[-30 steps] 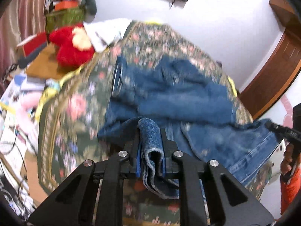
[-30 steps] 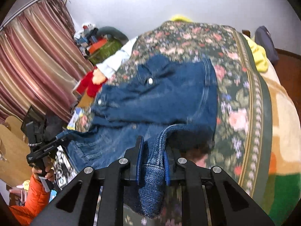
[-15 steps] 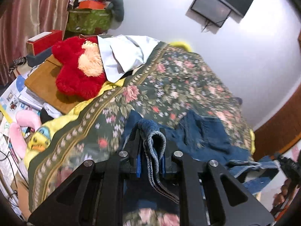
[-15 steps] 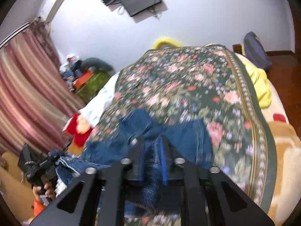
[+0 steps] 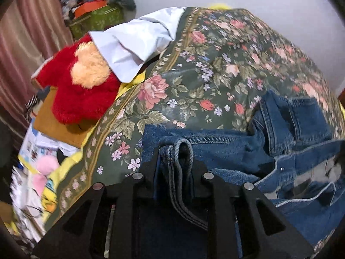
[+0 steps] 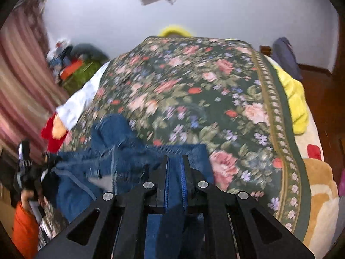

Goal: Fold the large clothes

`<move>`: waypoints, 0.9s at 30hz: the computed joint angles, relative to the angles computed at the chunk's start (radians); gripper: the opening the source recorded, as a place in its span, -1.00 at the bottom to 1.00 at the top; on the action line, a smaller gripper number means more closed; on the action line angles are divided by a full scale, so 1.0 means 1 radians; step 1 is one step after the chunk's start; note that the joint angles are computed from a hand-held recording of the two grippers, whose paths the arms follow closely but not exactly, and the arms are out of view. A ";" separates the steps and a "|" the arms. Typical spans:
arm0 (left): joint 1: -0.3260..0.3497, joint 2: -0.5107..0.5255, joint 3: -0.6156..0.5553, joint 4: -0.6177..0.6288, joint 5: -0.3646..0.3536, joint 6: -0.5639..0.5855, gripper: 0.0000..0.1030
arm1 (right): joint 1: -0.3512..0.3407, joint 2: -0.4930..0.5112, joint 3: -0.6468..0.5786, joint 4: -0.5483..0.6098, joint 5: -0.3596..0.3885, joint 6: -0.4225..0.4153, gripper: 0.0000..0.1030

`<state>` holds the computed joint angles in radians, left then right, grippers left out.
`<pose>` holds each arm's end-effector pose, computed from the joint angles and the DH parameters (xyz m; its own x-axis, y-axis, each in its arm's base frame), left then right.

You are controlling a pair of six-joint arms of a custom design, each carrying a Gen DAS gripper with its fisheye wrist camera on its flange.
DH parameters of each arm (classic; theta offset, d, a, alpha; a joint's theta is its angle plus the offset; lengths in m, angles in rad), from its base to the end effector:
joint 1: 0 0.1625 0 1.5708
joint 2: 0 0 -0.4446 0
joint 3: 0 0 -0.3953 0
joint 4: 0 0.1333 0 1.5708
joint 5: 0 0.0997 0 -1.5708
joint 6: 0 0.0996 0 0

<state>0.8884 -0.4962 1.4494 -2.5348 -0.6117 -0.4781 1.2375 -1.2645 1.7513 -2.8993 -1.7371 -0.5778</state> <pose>-0.2875 -0.6944 -0.0042 -0.6908 -0.0416 -0.7219 0.3523 0.8525 -0.3862 -0.0935 -0.6270 0.4104 -0.8659 0.0242 0.4997 -0.3044 0.7673 -0.5645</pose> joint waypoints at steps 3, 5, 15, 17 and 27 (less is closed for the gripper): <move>-0.028 -0.019 0.005 0.020 0.022 0.047 -0.01 | 0.003 -0.024 0.041 0.014 0.010 -0.051 -0.85; -0.066 -0.036 0.051 -0.100 0.099 0.129 0.43 | 0.009 -0.042 0.066 0.036 0.004 -0.081 -0.85; -0.158 -0.095 0.173 -0.188 0.000 0.261 0.73 | 0.019 -0.097 0.155 0.107 -0.052 -0.173 -0.85; -0.165 -0.078 0.188 -0.171 -0.047 0.264 0.73 | 0.022 -0.091 0.158 0.131 -0.065 -0.173 -0.85; -0.128 0.119 0.037 -0.017 -0.092 0.293 0.74 | 0.061 0.042 0.154 0.052 -0.171 -0.280 -0.85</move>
<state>0.7603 -0.3770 1.4866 -2.5516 -0.7042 -0.1849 1.2989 -1.2222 1.9050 -2.8468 -1.9079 -0.8574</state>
